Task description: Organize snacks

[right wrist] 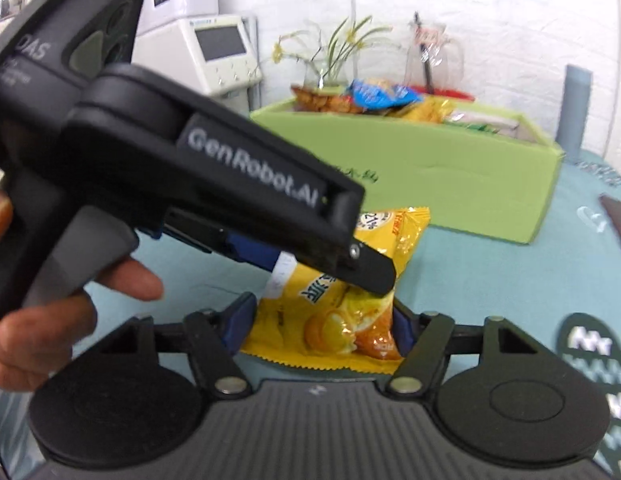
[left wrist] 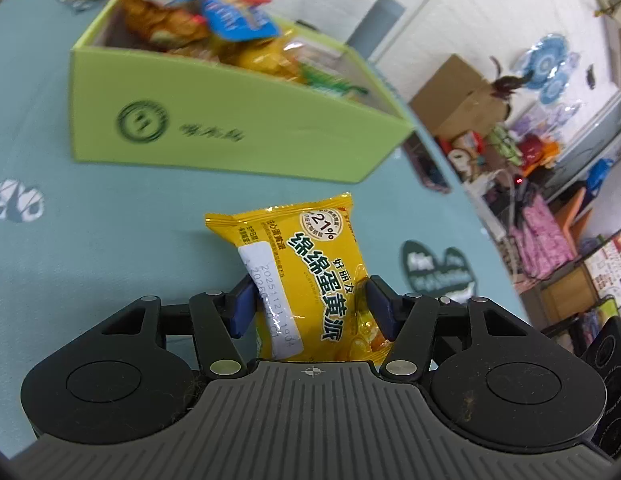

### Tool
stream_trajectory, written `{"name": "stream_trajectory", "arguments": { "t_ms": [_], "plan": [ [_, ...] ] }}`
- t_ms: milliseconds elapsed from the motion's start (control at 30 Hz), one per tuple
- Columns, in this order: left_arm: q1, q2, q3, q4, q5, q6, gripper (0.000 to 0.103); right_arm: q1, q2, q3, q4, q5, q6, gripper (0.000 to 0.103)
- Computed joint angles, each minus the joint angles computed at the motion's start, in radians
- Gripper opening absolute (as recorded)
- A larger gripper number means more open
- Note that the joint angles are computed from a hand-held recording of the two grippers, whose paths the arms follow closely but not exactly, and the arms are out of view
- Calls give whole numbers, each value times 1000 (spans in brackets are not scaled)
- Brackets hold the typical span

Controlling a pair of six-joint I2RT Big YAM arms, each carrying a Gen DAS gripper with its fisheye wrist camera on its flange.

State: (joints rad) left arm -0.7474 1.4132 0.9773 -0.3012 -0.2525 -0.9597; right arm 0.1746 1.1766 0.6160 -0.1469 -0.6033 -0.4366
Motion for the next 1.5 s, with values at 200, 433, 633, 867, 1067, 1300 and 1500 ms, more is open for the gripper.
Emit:
{"name": "stream_trajectory", "arguments": {
  "t_ms": [200,433,633,867,1067,1300,1500],
  "plan": [
    [35,33,190,-55,-41,149,43,-25,12,129,38,-9,11,78],
    [181,214,503,-211,-43,308,43,18,315,537,-95,2,44,80],
    [277,351,586,-264,51,306,44,43,536,754,-241,31,21,79],
    [265,325,502,-144,21,334,58,42,562,747,-182,48,62,95],
    [156,204,419,-93,-198,391,71,-12,410,600,-58,33,91,101],
    [-11,78,341,-118,-411,363,82,-119,182,387,5,-14,160,102],
    [-191,17,274,-208,-648,247,92,-190,-58,170,55,13,236,102]
  ]
}}
